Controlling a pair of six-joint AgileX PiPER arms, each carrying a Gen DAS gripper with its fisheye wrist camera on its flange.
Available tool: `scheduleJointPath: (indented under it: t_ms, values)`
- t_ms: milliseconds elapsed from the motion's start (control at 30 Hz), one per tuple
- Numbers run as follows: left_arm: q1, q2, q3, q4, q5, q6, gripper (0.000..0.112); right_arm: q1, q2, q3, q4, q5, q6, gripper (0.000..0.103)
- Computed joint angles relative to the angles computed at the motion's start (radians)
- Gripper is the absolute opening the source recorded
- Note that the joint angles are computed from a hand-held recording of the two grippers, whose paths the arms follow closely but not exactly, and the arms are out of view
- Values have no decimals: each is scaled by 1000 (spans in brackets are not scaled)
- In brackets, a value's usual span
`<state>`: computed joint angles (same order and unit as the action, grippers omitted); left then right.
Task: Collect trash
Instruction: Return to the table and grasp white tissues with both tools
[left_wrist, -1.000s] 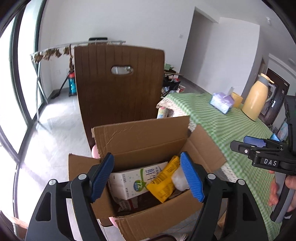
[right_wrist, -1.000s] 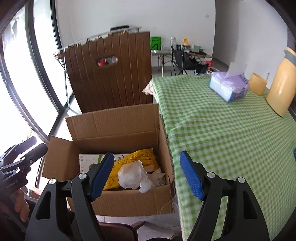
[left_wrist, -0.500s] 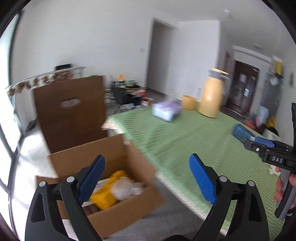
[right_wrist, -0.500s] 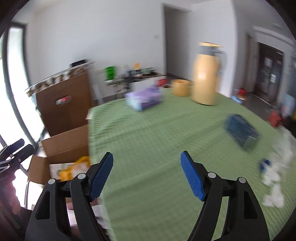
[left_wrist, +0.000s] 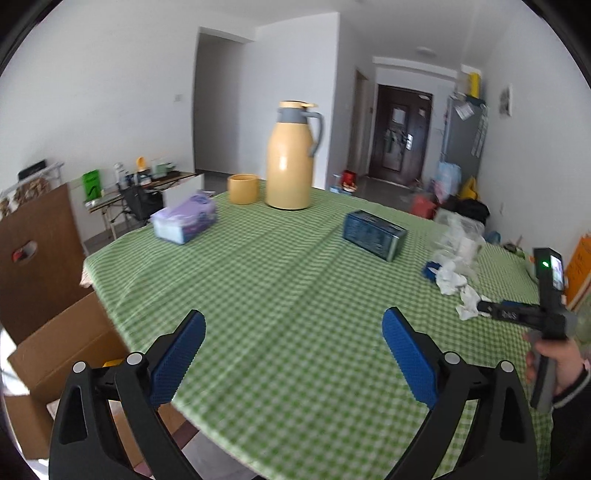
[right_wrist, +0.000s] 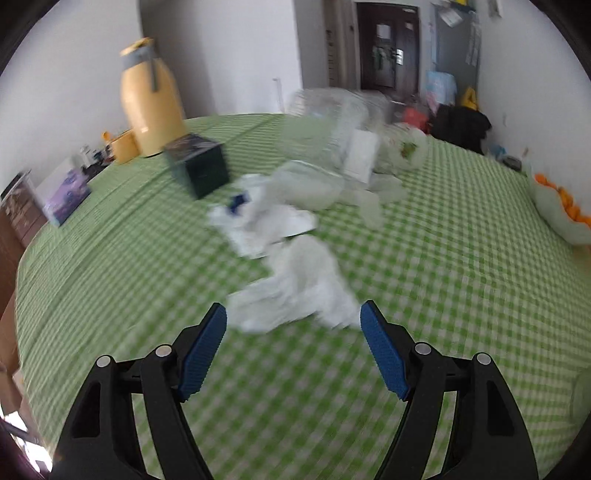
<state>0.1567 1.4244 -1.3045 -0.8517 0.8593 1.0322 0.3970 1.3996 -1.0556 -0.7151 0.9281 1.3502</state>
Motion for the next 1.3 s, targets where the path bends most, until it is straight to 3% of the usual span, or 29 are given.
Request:
scheduleJointPath:
  t_ms: [67, 133, 167, 233, 333, 567, 733, 800, 900, 967, 1033, 1067, 1300]
  values:
    - [-62, 0, -3, 41, -34, -29, 93, -64, 21, 0, 37, -44, -55, 60]
    - [-106, 13, -17, 64, -54, -47, 93, -117, 44, 0, 80, -99, -112, 36]
    - [-140, 20, -26, 86, -69, -68, 94, -125, 73, -23, 86, -99, -129, 33]
    - [-213, 49, -55, 122, -96, -106, 95, -122, 59, -12, 111, -129, -164, 11]
    - [-316, 106, -108, 179, -120, -172, 95, -107, 15, -2, 88, -86, -170, 8]
    - [-627, 368, -335, 398, -173, -497, 95, -105, -217, 183, -101, -66, 98, 8]
    - [-768, 631, -639, 484, -70, -683, 95, -45, -276, 205, -177, 28, 192, 8]
    - [-821, 754, -803, 579, -7, -774, 95, -74, -286, 214, -167, 0, 183, 8]
    - [-879, 894, -1006, 716, 79, -887, 84, -99, -305, 232, -152, -8, 174, 8]
    - [-882, 909, -1018, 700, 79, -874, 65, -161, -317, 250, -126, -63, 138, 8]
    - [-886, 918, -1026, 703, 90, -868, 14, -169, -324, 254, -116, -75, 132, 8]
    - [-888, 925, -1031, 695, 106, -857, 7, -173, -326, 255, -111, -82, 126, 8]
    - [-856, 699, -726, 546, -37, -699, 4, -151, -298, 242, -118, -89, 129, 8]
